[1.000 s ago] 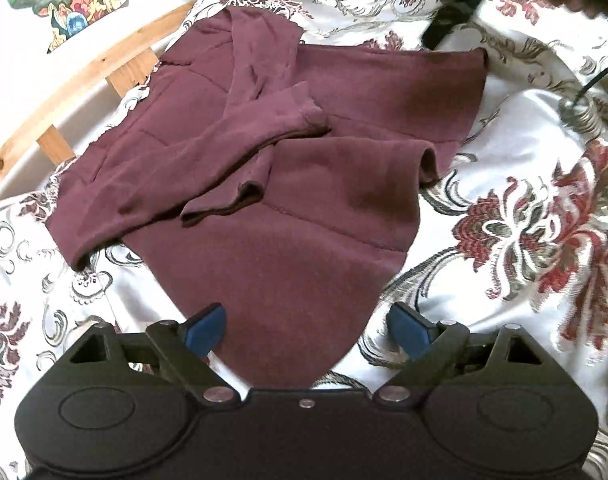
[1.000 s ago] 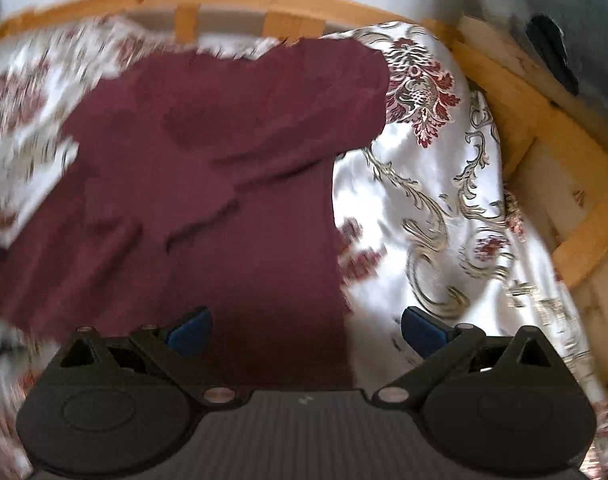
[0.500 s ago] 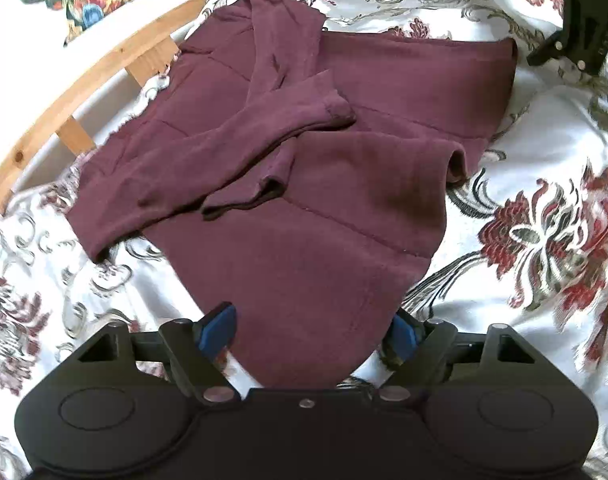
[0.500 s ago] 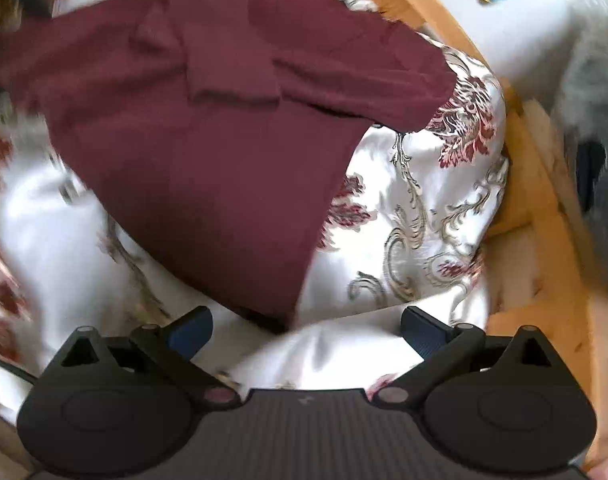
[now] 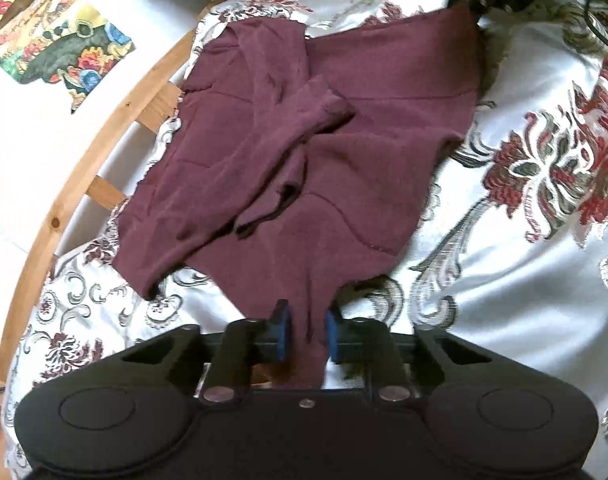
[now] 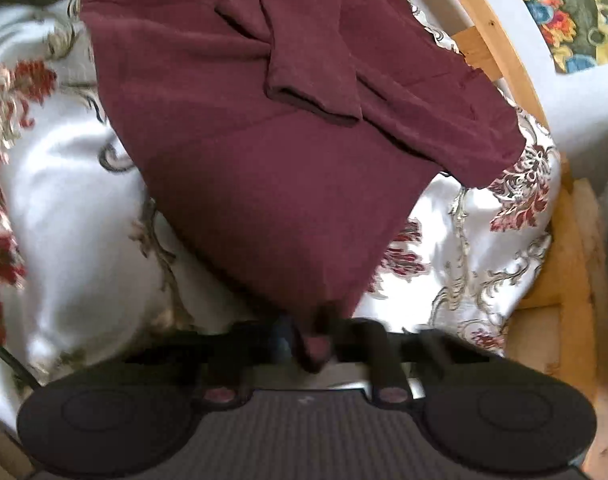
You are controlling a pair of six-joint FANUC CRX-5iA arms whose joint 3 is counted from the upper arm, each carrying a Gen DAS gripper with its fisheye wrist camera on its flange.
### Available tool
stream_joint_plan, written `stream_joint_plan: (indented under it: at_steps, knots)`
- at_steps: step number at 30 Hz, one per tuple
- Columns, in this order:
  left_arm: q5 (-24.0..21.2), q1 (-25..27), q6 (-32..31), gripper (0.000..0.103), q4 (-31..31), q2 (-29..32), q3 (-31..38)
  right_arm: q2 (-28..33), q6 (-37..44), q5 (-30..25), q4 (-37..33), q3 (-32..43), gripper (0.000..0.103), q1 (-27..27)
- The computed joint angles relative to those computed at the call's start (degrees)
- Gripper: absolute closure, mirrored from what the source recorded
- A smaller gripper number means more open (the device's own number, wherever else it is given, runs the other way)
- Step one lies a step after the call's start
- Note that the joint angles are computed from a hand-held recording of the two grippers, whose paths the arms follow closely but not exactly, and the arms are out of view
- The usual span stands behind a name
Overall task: Fold small clothes
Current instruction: 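Lift the hem with both tools and fold it toward the collar, then release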
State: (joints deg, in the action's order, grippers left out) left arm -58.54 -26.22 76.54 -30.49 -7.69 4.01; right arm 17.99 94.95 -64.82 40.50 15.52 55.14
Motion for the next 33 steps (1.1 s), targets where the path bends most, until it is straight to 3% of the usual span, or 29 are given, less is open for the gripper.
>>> stream_joint_plan:
  at_steps: [4,9,18,23,28,33]
  knots:
    - [1.2,2.4,0.3,0.09,1.9,-1.9,-0.1,-2.6,-4.6,3.3,2.0,-2.6,0.098,0.7]
    - [0.9,8.4,-1.8,0.092,9.9,-4.6,0.4,-8.2,-14.4,7.9,9.5,-9.5,0.098,3.2]
    - [2.0,24.8,-11.7,0.092,36.3,-14.7,-8.4,-15.9,-25.1,6.6,13.0,-15.4,0.099,9.9]
    - [-1.5,33.9,-19.4,0.092,50.3,-20.8,-14.6,-20.0,-31.6,2.6,12.8,-18.5,0.099,14.9]
    - [-2.6,34.2,-17.7,0.092,48.7,-21.7,-13.8,-22.9,-37.8,1.2,15.4,-21.3,0.099,18.9]
    - [-2.9,34.5,-16.1,0.092,50.1,-17.4,-10.0,-21.0,-40.5,4.3,18.7,-19.6,0.099,15.9]
